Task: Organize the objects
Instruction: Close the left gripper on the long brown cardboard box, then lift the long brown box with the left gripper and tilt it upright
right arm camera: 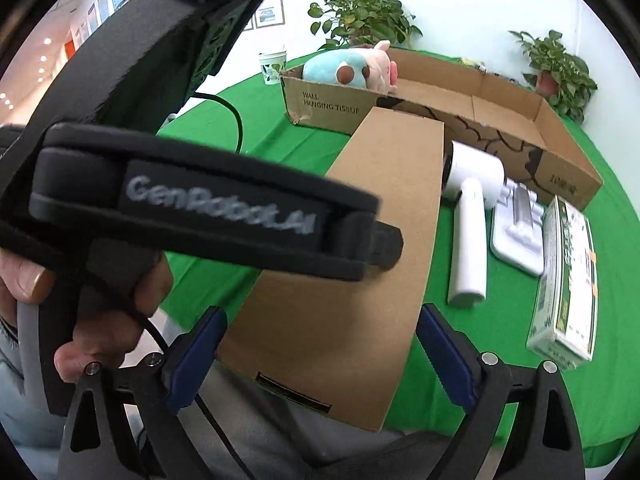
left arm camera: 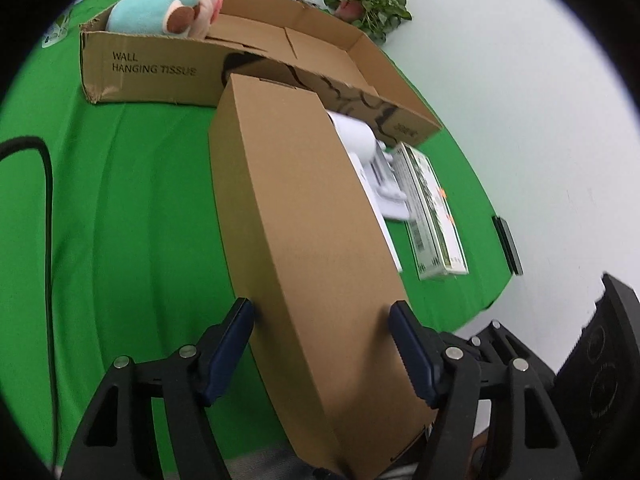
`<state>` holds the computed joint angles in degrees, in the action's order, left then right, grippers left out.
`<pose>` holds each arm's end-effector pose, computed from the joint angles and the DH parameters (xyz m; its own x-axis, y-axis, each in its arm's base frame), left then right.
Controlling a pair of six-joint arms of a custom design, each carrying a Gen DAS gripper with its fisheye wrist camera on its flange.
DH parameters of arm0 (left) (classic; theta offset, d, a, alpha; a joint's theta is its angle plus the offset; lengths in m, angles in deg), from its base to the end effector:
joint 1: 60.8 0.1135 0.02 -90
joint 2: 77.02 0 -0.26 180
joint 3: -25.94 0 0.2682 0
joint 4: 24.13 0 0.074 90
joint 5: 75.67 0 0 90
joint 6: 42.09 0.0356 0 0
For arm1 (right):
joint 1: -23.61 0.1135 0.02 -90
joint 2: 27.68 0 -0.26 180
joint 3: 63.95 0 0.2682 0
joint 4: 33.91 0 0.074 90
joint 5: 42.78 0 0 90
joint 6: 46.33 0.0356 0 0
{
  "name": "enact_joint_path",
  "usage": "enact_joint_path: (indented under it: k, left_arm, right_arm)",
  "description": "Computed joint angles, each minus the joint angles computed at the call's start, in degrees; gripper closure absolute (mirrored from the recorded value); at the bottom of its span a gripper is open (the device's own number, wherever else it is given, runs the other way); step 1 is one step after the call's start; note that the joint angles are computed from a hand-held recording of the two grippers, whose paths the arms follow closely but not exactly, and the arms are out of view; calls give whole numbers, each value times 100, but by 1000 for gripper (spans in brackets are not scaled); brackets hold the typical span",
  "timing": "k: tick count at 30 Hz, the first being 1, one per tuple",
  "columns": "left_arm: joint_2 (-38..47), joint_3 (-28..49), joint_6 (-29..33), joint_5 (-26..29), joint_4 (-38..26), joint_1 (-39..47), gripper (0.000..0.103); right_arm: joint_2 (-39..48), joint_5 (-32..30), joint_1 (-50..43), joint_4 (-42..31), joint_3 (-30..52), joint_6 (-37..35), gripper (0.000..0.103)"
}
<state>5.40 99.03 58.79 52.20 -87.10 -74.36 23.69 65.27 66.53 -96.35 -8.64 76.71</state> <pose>0.2684 -0.0872 0.2305 -0.8403 0.3559 -0.4090 0.5347 0.6685 -0.5169 0.1405 0.1156 0.2431 -0.8118 -0.0470 -0.5820 -0.1029 0.9927 0.0634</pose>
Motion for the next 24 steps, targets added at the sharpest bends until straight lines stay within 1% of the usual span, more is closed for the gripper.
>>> enact_joint_path:
  k: [2,3,5,6,9,10,12,13,16,18,20,23,24]
  left_arm:
    - [-292,-205,95,53,-122,-63,34]
    - [-357,-285,15,48,-144,-50,34]
    - [-319,-343,-136,-11,-87,16,33]
    - [-231,-340,-192,99,-38,92,33]
    - [76,-179,-212,298,-106,175,32]
    - [106,-106,-127,319,-197,217,32]
    - [145,-110,-134,390,-191,209,32]
    - [112,-188,-134,430,-166,212,32]
    - [94,-231,-110,523,-176,232,31]
    - [126,-164,-22,563,-292,307,31]
    - [99,-170,-110,521,-273,274,25]
    - [118,-170,-138,599,-260,304,23]
    - [27,-250,-377,584,-111,304,23]
  right_arm:
    - [-358,-242,30,-347,-20,116,9]
    - [-513,-306,86,-527,-16,230,10]
    - [-640,-279,202,-799,17,435,8]
    - [-608,-201,232,-857,42,466,7]
    - [-294,-151,182,-793,124,451,7]
    - [-146,-105,211,-772,154,461,8]
    - [214,53,293,-746,236,483,9]
    - [256,130,325,-717,238,494,10]
    - [88,44,205,-622,150,462,12]
    - [-89,-55,134,-521,19,543,13]
    - [-232,-170,48,-491,-37,601,14]
    - [-573,-607,-237,-378,-157,602,14]
    - [-671,-699,-286,-352,-187,614,14]
